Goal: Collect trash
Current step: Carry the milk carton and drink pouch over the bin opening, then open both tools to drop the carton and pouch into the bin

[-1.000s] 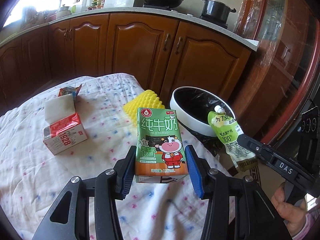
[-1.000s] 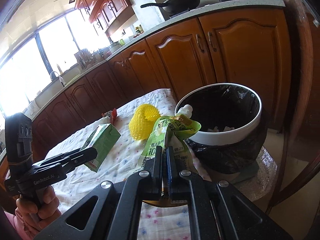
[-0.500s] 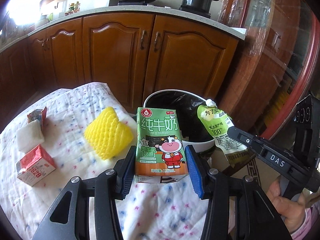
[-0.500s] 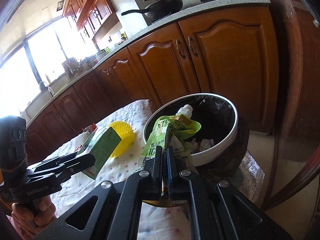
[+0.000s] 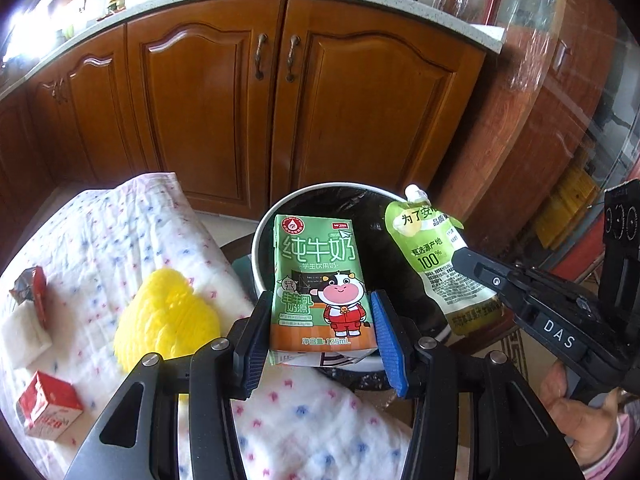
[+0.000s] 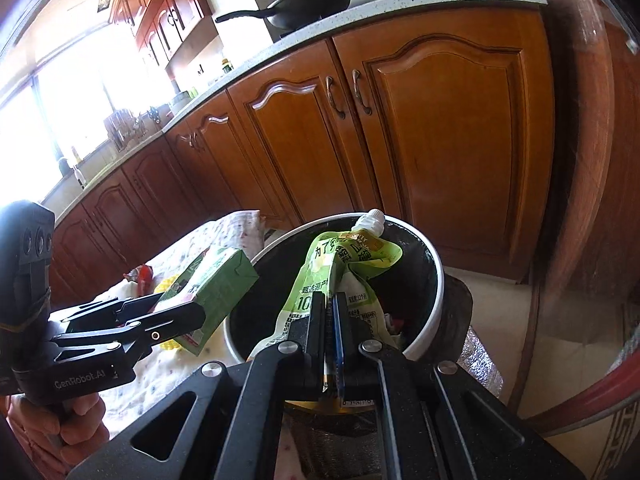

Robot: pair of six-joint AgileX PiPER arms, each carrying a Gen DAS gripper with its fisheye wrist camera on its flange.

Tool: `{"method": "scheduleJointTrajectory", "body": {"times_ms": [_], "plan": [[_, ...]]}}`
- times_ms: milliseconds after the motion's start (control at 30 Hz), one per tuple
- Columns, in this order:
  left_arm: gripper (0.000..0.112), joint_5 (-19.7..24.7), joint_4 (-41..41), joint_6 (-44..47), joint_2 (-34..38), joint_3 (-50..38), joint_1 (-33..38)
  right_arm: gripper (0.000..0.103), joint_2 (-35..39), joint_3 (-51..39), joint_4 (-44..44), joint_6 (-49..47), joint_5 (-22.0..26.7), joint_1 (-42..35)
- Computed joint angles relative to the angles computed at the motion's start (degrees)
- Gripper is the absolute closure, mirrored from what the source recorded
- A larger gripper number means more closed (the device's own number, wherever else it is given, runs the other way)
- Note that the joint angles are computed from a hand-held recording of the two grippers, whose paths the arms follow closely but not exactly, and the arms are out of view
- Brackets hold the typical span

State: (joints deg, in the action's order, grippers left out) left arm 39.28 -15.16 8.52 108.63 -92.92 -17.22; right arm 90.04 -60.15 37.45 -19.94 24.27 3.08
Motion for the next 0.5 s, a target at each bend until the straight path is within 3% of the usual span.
{"method": "scheduleJointTrajectory", "body": {"times_ms": [300, 500], "plan": [[0.065, 7.79, 5.11, -4.41, 10.48, -15.46, -2.18, 0.100, 6.10, -5.71, -2.41, 0.73, 3.37, -1.37], [0.064, 10.36, 7.07, -7.27, 14.84, -21.54, -3.46, 0.100, 8.28, -8.22, -2.77, 1.01, 5.38, -1.94]]}}
